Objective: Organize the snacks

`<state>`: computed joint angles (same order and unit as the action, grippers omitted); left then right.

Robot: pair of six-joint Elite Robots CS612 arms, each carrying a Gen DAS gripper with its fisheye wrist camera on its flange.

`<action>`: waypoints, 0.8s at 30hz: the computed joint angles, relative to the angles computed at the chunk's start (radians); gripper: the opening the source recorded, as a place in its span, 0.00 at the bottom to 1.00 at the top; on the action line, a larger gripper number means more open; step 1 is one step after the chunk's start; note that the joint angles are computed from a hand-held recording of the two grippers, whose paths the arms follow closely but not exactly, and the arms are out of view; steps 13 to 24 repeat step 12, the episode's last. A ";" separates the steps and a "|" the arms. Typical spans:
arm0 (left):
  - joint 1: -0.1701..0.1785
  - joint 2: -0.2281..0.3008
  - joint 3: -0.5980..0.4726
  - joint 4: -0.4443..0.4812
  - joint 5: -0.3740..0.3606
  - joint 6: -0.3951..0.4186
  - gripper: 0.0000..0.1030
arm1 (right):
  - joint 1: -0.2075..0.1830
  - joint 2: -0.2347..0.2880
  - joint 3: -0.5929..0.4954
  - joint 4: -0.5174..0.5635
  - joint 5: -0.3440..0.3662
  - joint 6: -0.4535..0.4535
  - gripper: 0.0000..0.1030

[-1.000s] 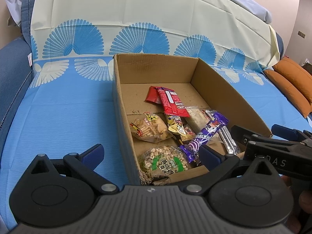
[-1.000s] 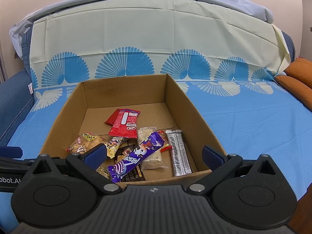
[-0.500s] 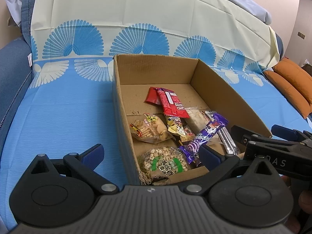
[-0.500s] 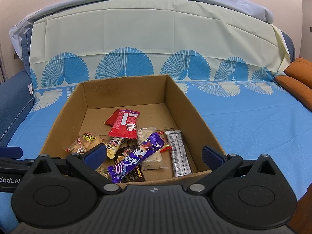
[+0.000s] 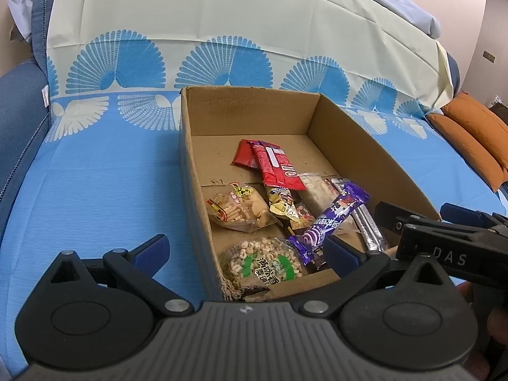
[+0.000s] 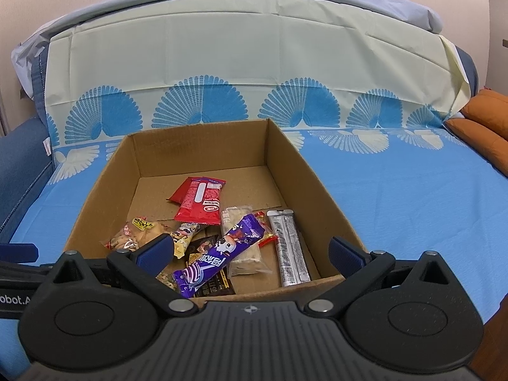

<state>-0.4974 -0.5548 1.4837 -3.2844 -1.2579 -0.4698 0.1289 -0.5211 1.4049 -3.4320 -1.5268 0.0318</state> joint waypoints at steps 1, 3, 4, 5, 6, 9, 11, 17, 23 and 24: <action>0.000 0.001 -0.001 -0.001 -0.001 0.001 1.00 | 0.000 0.000 0.000 0.002 0.001 0.005 0.99; 0.000 0.002 -0.003 0.001 -0.003 0.002 1.00 | -0.002 0.000 -0.001 0.008 0.005 0.015 0.99; 0.000 0.002 -0.003 0.001 -0.005 0.001 1.00 | -0.002 0.000 -0.002 0.012 0.007 0.019 0.99; 0.001 0.002 -0.003 0.001 -0.009 0.001 1.00 | -0.003 0.000 -0.003 0.016 0.009 0.023 0.99; 0.001 0.003 -0.003 -0.002 -0.011 0.002 1.00 | -0.004 0.000 -0.003 0.020 0.012 0.028 0.99; 0.002 0.005 -0.005 -0.006 -0.019 0.008 1.00 | -0.005 0.000 -0.003 0.024 0.017 0.040 0.99; 0.003 0.005 -0.005 -0.010 -0.027 0.012 1.00 | -0.008 -0.001 -0.003 0.025 0.024 0.049 0.99; 0.003 0.005 -0.006 -0.012 -0.030 0.012 1.00 | -0.008 -0.001 -0.002 0.023 0.027 0.055 0.99; 0.003 0.005 -0.006 -0.012 -0.030 0.012 1.00 | -0.008 -0.001 -0.002 0.023 0.027 0.055 0.99; 0.003 0.005 -0.006 -0.012 -0.030 0.012 1.00 | -0.008 -0.001 -0.002 0.023 0.027 0.055 0.99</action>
